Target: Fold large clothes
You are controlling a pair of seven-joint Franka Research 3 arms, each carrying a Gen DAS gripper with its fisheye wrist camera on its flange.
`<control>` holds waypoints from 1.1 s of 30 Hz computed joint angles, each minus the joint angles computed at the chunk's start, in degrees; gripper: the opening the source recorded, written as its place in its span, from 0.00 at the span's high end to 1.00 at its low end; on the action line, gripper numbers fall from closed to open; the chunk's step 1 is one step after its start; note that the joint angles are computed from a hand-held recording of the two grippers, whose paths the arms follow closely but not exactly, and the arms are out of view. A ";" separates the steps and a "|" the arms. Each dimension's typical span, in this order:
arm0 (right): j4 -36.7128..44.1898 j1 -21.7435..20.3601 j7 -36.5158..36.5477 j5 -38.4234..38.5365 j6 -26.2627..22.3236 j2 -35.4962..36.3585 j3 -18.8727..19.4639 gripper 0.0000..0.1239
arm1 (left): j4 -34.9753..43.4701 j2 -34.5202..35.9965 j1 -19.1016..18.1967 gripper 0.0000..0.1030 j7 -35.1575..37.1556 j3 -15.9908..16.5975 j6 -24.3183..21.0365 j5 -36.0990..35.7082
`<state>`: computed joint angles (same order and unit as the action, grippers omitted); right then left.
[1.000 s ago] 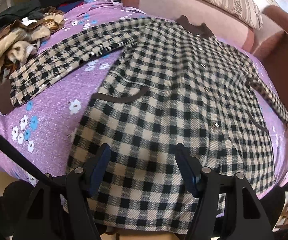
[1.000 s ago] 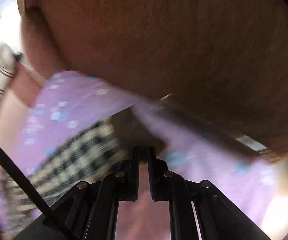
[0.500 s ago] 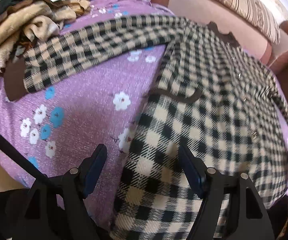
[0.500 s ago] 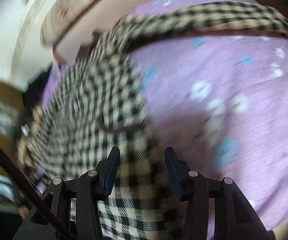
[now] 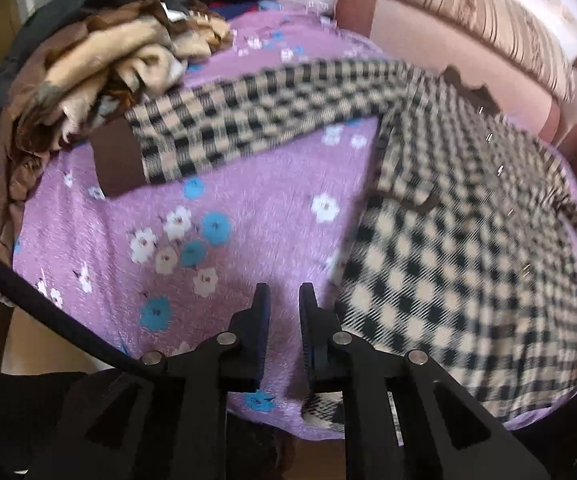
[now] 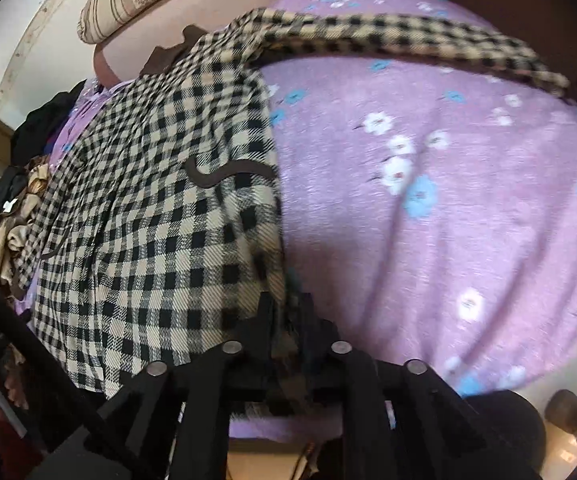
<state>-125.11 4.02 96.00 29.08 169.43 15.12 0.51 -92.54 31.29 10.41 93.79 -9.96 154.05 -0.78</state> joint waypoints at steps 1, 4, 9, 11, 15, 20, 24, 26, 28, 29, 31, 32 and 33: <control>-0.84 1.53 2.26 -2.07 1.02 -0.80 -1.59 0.86 | -0.56 -0.55 0.32 0.83 0.41 -0.62 0.98 -0.56; -1.24 6.17 9.33 -10.66 4.24 -1.72 -6.55 0.83 | -1.16 -1.09 -0.23 0.48 1.46 -2.46 5.28 -1.60; 6.62 7.49 12.36 -15.21 7.35 2.93 -7.03 0.65 | 4.78 2.54 -3.63 0.31 3.37 -5.17 6.32 -0.27; 12.40 11.53 15.25 -18.60 6.23 6.68 -11.23 0.65 | 8.89 5.20 -6.25 0.28 2.21 -4.59 5.74 0.66; 24.44 14.28 18.38 -23.18 2.59 14.87 -15.07 0.65 | 18.91 11.90 -11.98 0.28 -1.49 -1.35 4.72 4.87; 37.90 15.13 21.92 -27.54 -2.11 24.63 -17.66 0.61 | 27.60 18.68 -15.05 0.28 -2.83 0.57 4.55 9.03; 42.29 13.12 23.13 -27.73 -5.08 28.49 -15.58 0.59 | 33.46 23.13 -15.93 0.28 -2.22 0.85 0.64 10.79; 44.23 11.62 22.86 -27.44 -6.23 29.99 -14.03 0.59 | 35.25 24.34 -15.94 0.28 -1.10 0.49 -1.46 10.82; 45.89 11.19 23.33 -27.84 -7.51 31.33 -13.97 0.59 | 36.19 25.23 -16.38 0.28 -0.96 1.04 -1.68 11.14; 46.11 10.71 23.19 -27.79 -7.65 31.53 -13.47 0.59 | 36.48 25.52 -16.62 0.28 -0.93 1.34 -1.83 11.40; 46.81 9.72 22.87 -27.33 -8.04 32.00 -12.37 0.59 | 36.71 25.87 -16.71 0.28 -0.58 1.41 -1.98 11.57; 47.17 9.38 22.63 -27.18 -8.23 32.26 -11.95 0.58 | 36.79 26.02 -16.85 0.28 -0.63 1.64 -2.03 11.75; 47.48 9.19 22.42 -27.12 -8.42 32.46 -11.69 0.58 | 36.64 25.98 -16.95 0.28 -0.73 1.79 -2.11 11.88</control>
